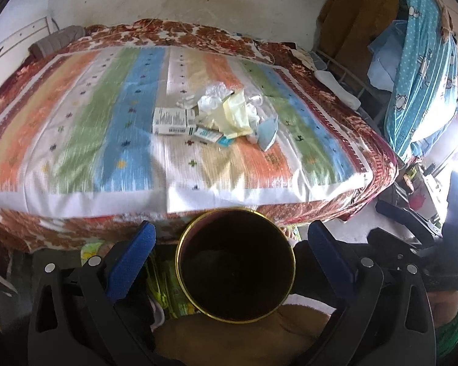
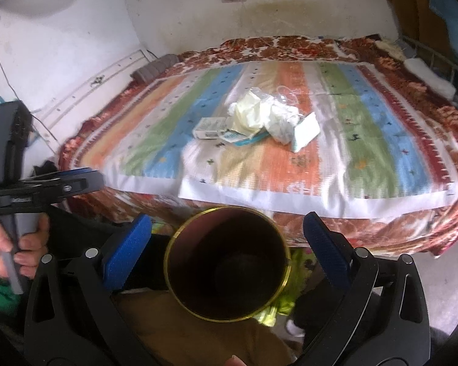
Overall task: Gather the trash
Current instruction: 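Move both tools from above the gold-rimmed bin toward the trash pile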
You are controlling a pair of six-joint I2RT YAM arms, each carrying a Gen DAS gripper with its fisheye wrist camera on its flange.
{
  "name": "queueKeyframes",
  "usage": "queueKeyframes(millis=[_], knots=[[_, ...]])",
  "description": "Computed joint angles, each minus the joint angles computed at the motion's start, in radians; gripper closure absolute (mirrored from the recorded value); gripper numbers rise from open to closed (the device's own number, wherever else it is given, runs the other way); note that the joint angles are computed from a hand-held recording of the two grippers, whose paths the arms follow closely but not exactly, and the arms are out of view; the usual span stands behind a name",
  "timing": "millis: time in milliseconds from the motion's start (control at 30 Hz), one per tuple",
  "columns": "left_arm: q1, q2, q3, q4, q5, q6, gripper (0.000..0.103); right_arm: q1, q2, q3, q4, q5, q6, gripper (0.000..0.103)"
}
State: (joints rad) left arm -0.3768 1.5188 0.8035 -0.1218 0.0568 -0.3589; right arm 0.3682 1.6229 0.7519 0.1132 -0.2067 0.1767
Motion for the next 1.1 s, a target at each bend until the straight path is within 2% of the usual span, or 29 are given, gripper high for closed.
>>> queueKeyframes(millis=[267, 500, 633, 767, 1100], knots=[[0.017, 0.113, 0.181, -0.085, -0.042, 0.078, 0.006, -0.023, 0.052, 0.141, -0.088, 0.064, -0.074, 0.009], [0.043, 0.204, 0.32, -0.153, 0.026, 0.085, 0.006, -0.059, 0.127, 0.269, -0.15, 0.048, -0.125, 0.009], [0.032, 0.275, 0.397, -0.16, -0.042, 0.115, 0.006, -0.071, 0.181, 0.341, -0.174, 0.057, -0.123, 0.009], [0.079, 0.363, 0.497, -0.208, 0.087, 0.06, 0.006, -0.073, 0.2, 0.376, -0.172, 0.062, -0.133, 0.009], [0.127, 0.512, 0.685, -0.269, 0.176, 0.027, 0.009, -0.094, 0.306, 0.538, -0.231, 0.034, -0.185, 0.009]])
